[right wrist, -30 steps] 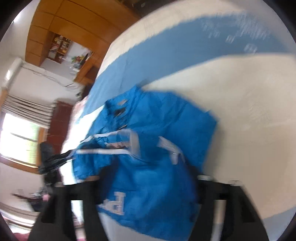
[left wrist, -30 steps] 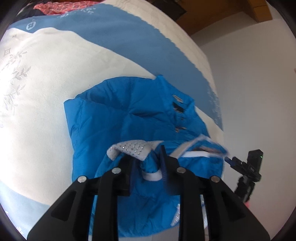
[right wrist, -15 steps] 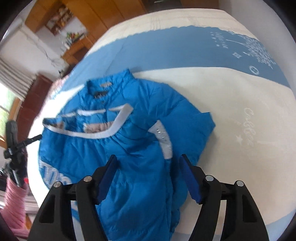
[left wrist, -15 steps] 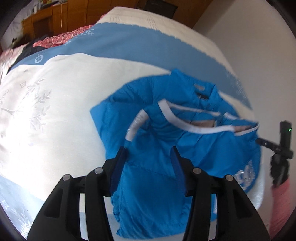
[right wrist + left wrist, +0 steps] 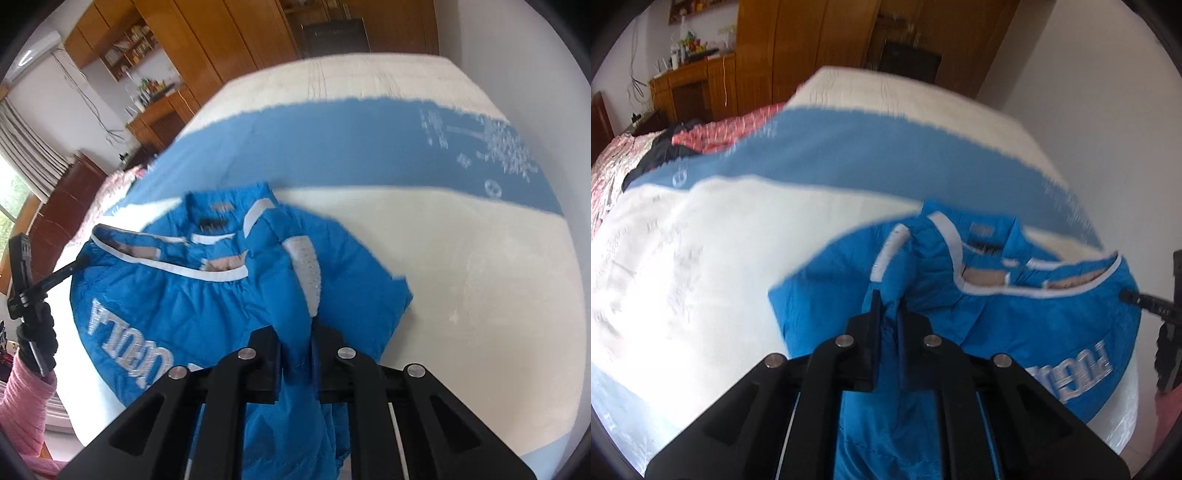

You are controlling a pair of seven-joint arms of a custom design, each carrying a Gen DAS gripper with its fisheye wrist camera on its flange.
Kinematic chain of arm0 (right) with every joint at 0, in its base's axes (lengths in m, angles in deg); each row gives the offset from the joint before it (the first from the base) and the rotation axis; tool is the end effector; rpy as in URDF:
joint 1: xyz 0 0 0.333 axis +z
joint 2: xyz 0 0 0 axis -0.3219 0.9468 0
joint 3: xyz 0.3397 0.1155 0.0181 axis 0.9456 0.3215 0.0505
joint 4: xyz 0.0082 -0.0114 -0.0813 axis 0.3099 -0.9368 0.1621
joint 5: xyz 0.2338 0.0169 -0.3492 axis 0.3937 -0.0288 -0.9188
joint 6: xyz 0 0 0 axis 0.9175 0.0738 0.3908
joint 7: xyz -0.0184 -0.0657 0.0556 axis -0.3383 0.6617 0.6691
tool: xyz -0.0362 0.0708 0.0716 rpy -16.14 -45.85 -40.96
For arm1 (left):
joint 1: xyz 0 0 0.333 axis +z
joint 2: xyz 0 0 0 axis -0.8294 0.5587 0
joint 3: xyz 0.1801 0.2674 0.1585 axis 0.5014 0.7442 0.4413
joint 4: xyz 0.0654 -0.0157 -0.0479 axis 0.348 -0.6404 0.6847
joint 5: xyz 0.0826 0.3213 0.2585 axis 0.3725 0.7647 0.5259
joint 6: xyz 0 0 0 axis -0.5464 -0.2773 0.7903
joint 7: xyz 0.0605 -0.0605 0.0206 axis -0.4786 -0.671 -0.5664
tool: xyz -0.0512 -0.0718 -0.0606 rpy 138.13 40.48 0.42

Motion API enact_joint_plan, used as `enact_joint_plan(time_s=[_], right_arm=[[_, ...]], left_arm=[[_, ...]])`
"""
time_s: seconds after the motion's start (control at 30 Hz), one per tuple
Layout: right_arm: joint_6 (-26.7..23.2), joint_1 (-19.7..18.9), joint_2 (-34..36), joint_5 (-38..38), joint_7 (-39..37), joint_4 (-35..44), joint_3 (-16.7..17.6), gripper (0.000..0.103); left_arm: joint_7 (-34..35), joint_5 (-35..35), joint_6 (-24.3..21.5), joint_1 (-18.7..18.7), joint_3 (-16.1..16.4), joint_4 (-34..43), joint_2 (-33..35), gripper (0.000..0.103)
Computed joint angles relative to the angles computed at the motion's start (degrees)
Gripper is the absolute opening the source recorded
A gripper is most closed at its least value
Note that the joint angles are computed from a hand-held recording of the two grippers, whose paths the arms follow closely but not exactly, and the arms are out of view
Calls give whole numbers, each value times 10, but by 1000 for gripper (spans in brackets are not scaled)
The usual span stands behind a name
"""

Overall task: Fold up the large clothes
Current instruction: 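Lay the held hem down over the collar with both grippers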

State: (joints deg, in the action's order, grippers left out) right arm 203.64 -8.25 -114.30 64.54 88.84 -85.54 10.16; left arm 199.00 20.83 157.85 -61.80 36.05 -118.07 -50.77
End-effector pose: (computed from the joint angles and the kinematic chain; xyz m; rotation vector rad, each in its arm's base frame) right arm 0.4011 0.0895 0.4487 -1.3658 2.1930 -0.3458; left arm 0.6477 -0.2035 0.4592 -1.4246 2.5121 -1.0056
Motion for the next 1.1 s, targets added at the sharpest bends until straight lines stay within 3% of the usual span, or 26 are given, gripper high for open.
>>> enact_joint_plan(time_s=[0.1, 0.23, 0.47, 0.6, 0.73, 0.9, 0.97, 1.03, 1.1], right_arm=[[2, -23, 5, -17, 5, 20, 6, 11], [16, -29, 56, 0, 1, 60, -22, 11], [8, -45, 171, 28, -8, 115, -36, 11], [29, -29, 219, 122, -67, 116, -58, 13], [56, -39, 260, 149, -81, 120, -43, 17], [51, -58, 261, 48, 16, 124, -31, 20], [43, -75, 237, -75, 129, 117, -24, 25], [9, -107, 194, -231, 277, 110, 10, 26], [0, -121, 156, -309, 360, 96, 35, 27]], left_arm=[[-1, -2, 24, -8, -4, 23, 11, 5], [-63, 49, 21, -28, 2, 86, 60, 5], [-235, 236, -41, -90, 54, 227, 186, 6], [-282, 287, -58, -96, 60, 261, 230, 13], [-303, 331, -36, -108, 69, 260, 243, 19], [-330, 358, -57, -112, 71, 270, 242, 23], [-348, 357, -70, -109, 70, 275, 234, 23], [-361, 355, -33, -103, 68, 244, 208, 22], [-370, 365, 35, -104, 72, 176, 156, 20]])
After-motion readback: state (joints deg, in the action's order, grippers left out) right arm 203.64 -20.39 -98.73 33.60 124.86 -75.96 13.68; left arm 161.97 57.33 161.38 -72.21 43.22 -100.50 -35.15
